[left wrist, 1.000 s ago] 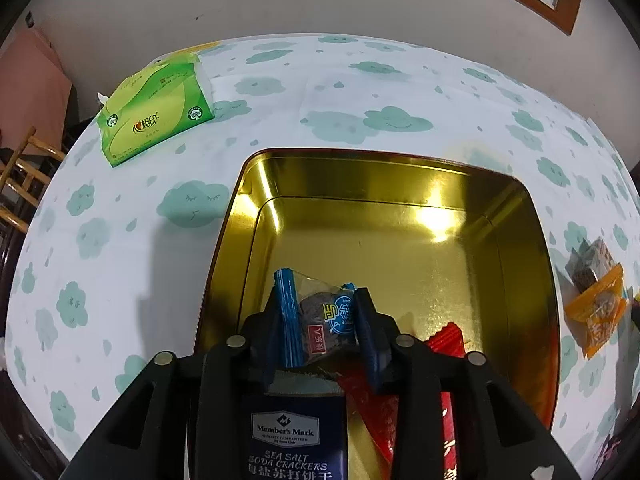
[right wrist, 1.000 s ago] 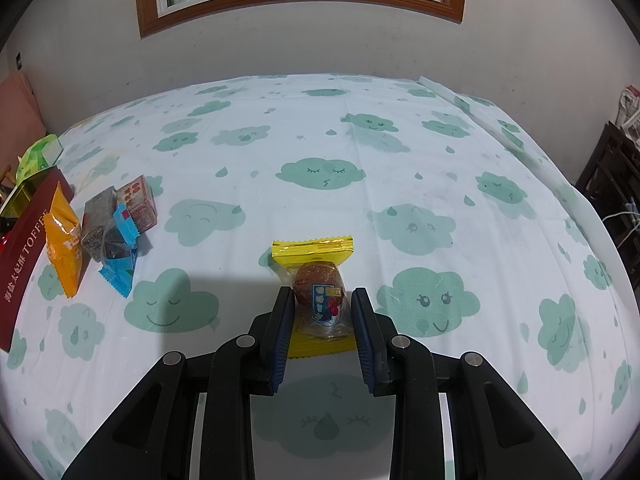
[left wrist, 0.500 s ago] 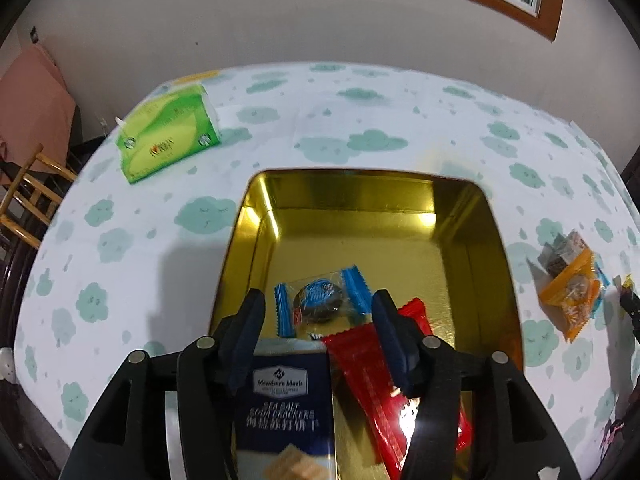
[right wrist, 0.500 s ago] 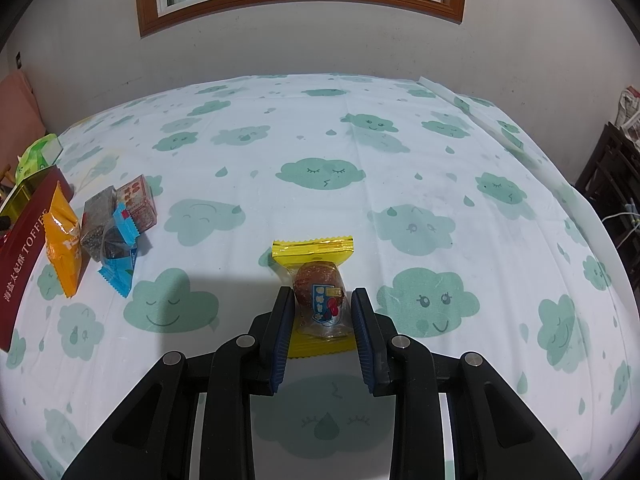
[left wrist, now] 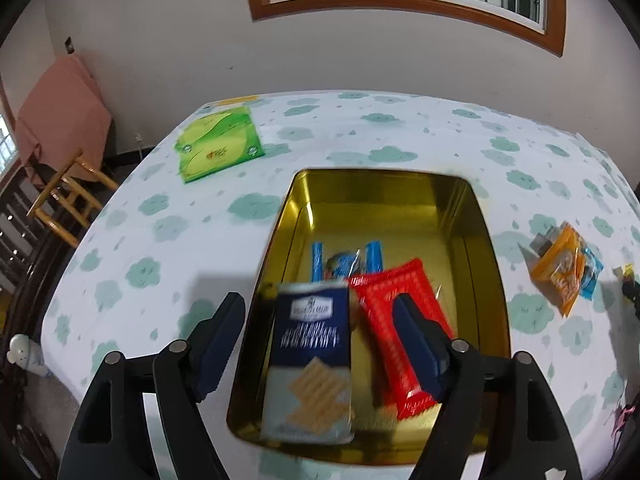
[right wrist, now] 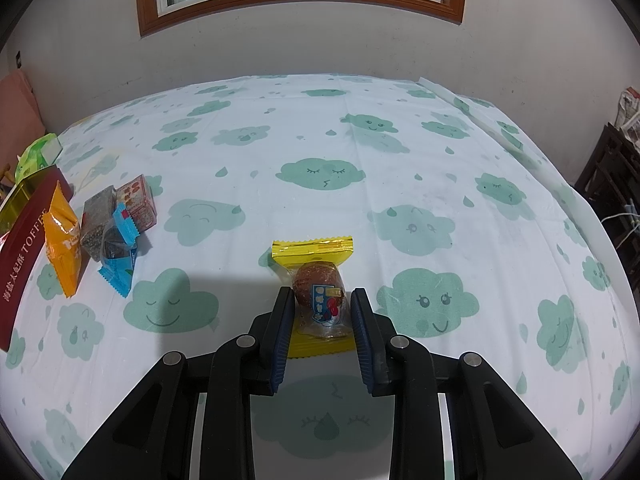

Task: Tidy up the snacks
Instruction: 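Carry the yellow-topped snack packet into the tin and open the right gripper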

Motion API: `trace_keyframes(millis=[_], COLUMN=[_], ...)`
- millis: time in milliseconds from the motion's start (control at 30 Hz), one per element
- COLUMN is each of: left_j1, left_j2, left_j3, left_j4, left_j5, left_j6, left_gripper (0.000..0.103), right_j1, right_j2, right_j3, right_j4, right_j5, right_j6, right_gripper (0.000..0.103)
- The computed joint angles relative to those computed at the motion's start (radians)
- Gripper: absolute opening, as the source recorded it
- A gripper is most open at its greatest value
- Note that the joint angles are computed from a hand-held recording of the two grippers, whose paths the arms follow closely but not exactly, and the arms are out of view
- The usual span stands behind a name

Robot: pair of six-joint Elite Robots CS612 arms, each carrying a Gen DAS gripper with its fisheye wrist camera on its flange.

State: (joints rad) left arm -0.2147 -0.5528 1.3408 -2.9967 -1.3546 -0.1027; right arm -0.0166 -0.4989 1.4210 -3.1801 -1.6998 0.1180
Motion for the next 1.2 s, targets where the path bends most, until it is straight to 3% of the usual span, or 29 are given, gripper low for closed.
trace_keyframes(millis=[133, 367, 633, 867, 1200], left_j1=[-0.003, -0.013, -0.015, -0.006, 0.024], left_j2=[-0.013, -0.03, -0.038, -0.047, -0.059], left_j3=[0.037, 0.09, 0.107, 0.121, 0.138], left_j4=[-0.014, -0.095, -0.121, -0.123, -0.085], left_j5=[0.001, 0.024, 0.028, 0.023, 0.045], left_j6=[-0.012, -0.012, -0.016, -0.055, -0.141], left_gripper=[0.075, 0.086, 0.087, 0.087, 0.087], right_j1=[0.002, 0.009, 0.027, 0.064, 0.136], right_j2=[-0.001, -0.006, -0.026, -0.036, -0.023], right_j3=[0.0, -0.002, 0.007, -0.008, -0.079], right_j4=[0.001, 0.009, -0.025, -0.05, -0.004], right_j5=[-0.009, -0.026, -0.008, 0.091, 0.285], right_j6=[-0.002, 0.037, 0.03, -0.02, -0.134], right_gripper=[0.029, 0.025, 0.024, 0.024, 0.024])
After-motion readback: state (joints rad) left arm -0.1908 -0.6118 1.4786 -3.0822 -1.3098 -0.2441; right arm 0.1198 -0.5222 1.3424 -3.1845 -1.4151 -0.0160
